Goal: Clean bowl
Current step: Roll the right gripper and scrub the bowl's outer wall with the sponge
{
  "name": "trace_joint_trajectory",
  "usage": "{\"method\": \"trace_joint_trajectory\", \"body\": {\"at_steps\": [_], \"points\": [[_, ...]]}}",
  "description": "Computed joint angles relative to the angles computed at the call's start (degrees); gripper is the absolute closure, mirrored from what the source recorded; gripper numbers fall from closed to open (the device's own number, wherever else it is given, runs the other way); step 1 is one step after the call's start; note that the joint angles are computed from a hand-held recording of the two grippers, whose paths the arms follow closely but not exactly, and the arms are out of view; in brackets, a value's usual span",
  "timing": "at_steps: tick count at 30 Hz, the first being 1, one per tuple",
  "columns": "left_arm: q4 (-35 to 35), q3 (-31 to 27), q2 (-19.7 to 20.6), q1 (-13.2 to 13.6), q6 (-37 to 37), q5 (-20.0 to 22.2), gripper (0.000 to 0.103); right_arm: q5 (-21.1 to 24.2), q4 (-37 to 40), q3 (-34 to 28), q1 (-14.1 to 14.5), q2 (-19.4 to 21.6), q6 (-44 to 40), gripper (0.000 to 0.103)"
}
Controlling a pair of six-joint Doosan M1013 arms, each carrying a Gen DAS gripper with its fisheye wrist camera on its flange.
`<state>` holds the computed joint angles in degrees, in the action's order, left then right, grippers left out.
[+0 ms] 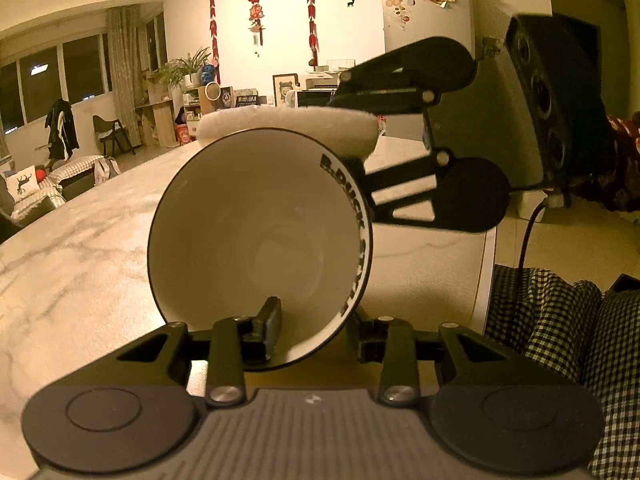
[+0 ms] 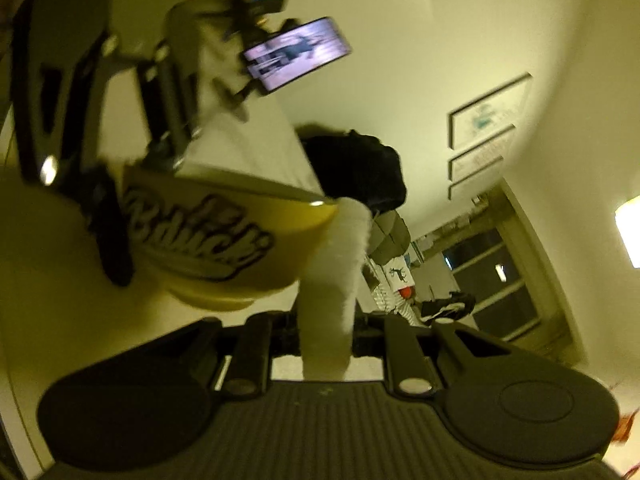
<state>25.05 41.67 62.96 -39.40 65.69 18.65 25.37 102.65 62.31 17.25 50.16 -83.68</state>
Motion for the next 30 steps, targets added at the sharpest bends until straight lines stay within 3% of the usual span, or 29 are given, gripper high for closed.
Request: {"method": "trace_joint_trajectory", "body": {"at_steps": [9,21,30], "points": [[-0.68,-1.76,0.80,-0.11,0.43,0.95,0.066,-3.40,-11.46,-1.97,0.46,1.05,7.95,0.084],[-0.81,-3.22,1.53,-0.03,0.35,1.73,0.064,-1.70,-3.08,-1.84,0.89,1.02,-4.49,0.083],[-1.27,-2.70,1.26,-0.01,0.28,1.42,0.063,-2.83,-8.45,-1.69,0.61,1.21,-0.03,0.083]]}}
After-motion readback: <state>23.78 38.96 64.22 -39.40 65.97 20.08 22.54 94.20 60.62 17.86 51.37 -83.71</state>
